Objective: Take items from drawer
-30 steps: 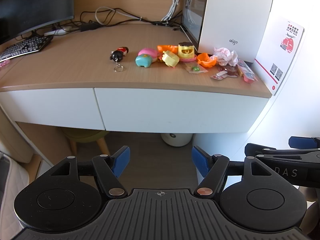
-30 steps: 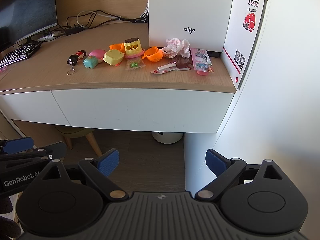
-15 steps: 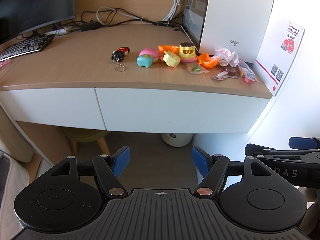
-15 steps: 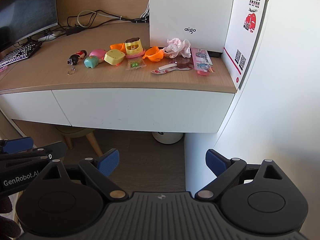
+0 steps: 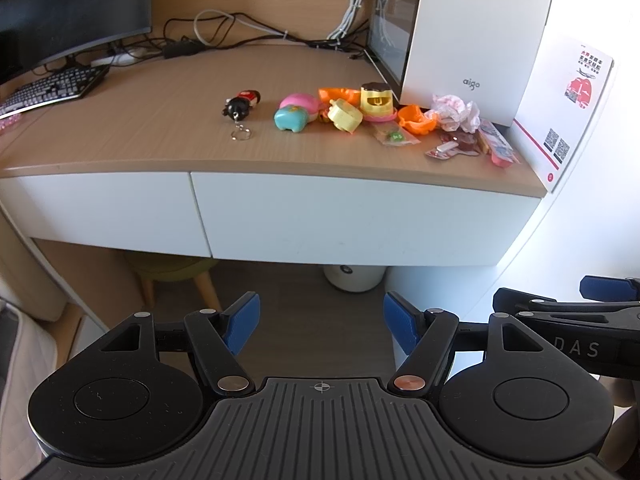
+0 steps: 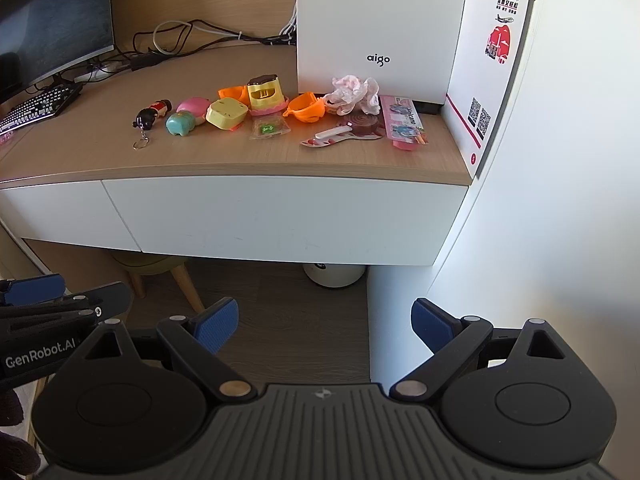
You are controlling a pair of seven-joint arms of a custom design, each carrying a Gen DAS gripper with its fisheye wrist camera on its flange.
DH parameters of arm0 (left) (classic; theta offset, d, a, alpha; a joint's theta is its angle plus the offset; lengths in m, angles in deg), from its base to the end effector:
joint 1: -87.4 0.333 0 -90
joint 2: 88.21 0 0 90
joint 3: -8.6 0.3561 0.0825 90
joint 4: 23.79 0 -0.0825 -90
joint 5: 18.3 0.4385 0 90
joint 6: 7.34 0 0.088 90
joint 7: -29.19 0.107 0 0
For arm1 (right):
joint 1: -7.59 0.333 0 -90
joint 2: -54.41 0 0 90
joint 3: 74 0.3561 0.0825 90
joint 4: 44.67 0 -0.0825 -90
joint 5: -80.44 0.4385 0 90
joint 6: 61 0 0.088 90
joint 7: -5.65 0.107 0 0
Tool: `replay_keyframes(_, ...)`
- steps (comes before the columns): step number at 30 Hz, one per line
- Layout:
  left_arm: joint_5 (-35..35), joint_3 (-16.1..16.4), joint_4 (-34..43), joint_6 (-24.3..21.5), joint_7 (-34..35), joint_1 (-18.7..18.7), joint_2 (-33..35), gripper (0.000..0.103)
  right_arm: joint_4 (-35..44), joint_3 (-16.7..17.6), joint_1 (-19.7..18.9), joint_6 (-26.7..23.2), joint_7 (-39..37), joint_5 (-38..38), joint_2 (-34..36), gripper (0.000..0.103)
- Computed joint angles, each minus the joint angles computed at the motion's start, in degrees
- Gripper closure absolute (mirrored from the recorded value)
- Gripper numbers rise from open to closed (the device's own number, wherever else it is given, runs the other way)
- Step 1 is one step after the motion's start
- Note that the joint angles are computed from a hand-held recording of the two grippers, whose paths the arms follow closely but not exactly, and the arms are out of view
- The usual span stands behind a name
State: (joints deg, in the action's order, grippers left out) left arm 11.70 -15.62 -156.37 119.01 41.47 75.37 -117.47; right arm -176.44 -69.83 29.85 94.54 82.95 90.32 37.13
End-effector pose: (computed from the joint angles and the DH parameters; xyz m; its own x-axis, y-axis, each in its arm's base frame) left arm 0.3797 -0.2916 0.5838 0.4461 -0.8921 0.0718 -0.6355 -0.3723 -0.6764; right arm 0.4874 0.2391 0.5671 0.5255 -0.8507 0.0108 -0.6347 -0.4004 -0.6609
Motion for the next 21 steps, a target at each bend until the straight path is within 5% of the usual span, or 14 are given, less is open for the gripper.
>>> replay_keyframes(5, -1.59, 1.78, -0.41, 3.02, 2.47, -0.64, 0.77, 0.03, -0.18, -0.2, 0.07, 1.62, -0.19, 0.76, -0.2, 0.009)
replay_keyframes(7, -1.69, 2.42, -0.85, 4.52, 4.69, -0.66, 0.59, 0.037, -0.27, -0.16, -0.2, 2.9, 0.03, 0.46, -0.25, 0.009)
replay_keyframes(11, -1.11, 3.45, -3.54, 10.81, 6.7, 0.73, -1.4, 0.09, 0.51, -0.24, -1.23, 5.43, 1.88, -0.41, 0.43, 0.009)
replay_keyframes(14, 2.5, 0.64, -6.35, 15.71, 1.67, 5.31, -4.65, 0.088, 1.21, -1.44, -0.67, 6.83, 1.52, 1.38, 1.22, 0.009)
replay_keyframes(17, 6.54, -2.84, -3.87, 8.72, 2.63, 8.21, -3.18, 0.088, 2.84, -3.18, 0.84, 4.21, -0.02, 6.06, 2.05, 0.009)
replay_keyframes(21, 2.71, 3.85, -8.22, 16.91, 3.91, 5.98, -5.03, 0.088, 4.58, -2.47, 2.41, 2.23, -4.91, 8.27, 2.09, 0.009)
